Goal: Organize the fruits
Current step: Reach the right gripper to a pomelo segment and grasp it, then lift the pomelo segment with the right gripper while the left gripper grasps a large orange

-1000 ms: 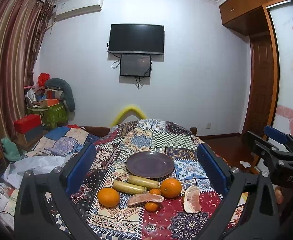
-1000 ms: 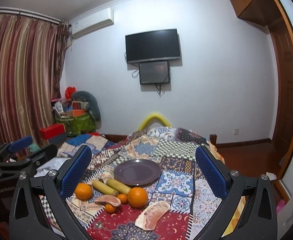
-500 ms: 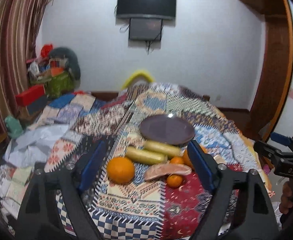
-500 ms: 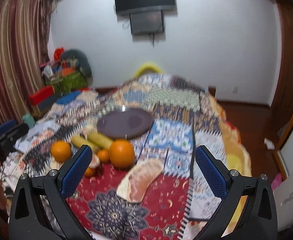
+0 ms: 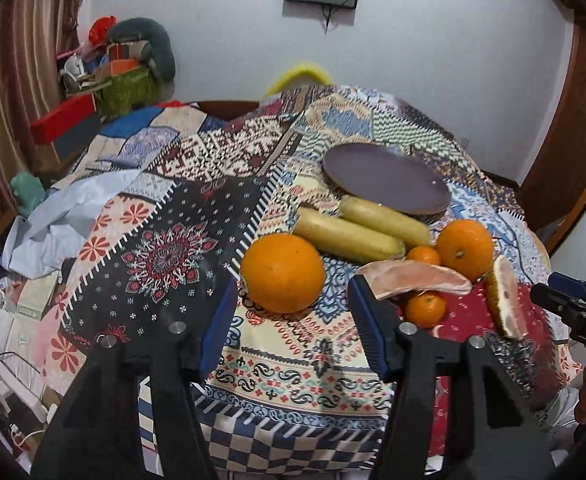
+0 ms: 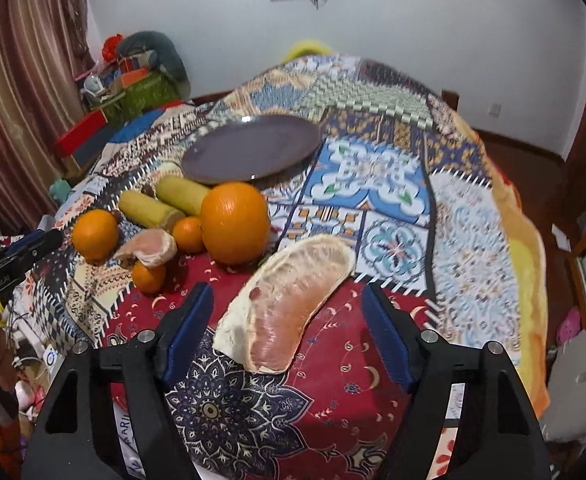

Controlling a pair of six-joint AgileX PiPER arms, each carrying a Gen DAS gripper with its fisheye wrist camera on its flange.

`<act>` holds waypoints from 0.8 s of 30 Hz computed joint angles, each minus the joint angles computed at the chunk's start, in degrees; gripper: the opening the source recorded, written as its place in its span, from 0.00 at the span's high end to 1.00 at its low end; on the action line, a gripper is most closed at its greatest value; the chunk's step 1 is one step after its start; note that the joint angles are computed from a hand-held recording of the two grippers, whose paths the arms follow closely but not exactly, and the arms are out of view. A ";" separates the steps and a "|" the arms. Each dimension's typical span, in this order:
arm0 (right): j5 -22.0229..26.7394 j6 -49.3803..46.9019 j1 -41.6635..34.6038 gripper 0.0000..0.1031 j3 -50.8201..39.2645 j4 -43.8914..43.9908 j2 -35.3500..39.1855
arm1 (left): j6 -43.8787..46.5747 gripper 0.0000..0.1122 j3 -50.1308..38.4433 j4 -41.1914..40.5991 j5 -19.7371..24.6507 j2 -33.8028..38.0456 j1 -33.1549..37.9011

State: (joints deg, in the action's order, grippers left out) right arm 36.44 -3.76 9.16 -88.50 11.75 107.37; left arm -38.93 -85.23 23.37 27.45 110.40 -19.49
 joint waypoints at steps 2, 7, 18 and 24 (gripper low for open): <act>1.45 0.20 -0.03 0.29 -1.69 0.32 1.58 | 2.76 0.49 -0.73 -3.04 -0.29 1.04 0.90; 3.94 2.09 0.85 0.29 -5.16 -1.48 4.66 | 7.36 0.48 -5.23 -7.60 2.23 4.76 2.19; 10.44 2.55 0.76 0.29 -13.08 -1.63 10.94 | 10.46 0.44 -13.83 -13.00 6.64 11.16 3.37; 10.58 -0.65 -0.94 0.29 -11.31 0.07 9.79 | 6.99 0.43 -18.95 -9.40 10.23 14.41 2.43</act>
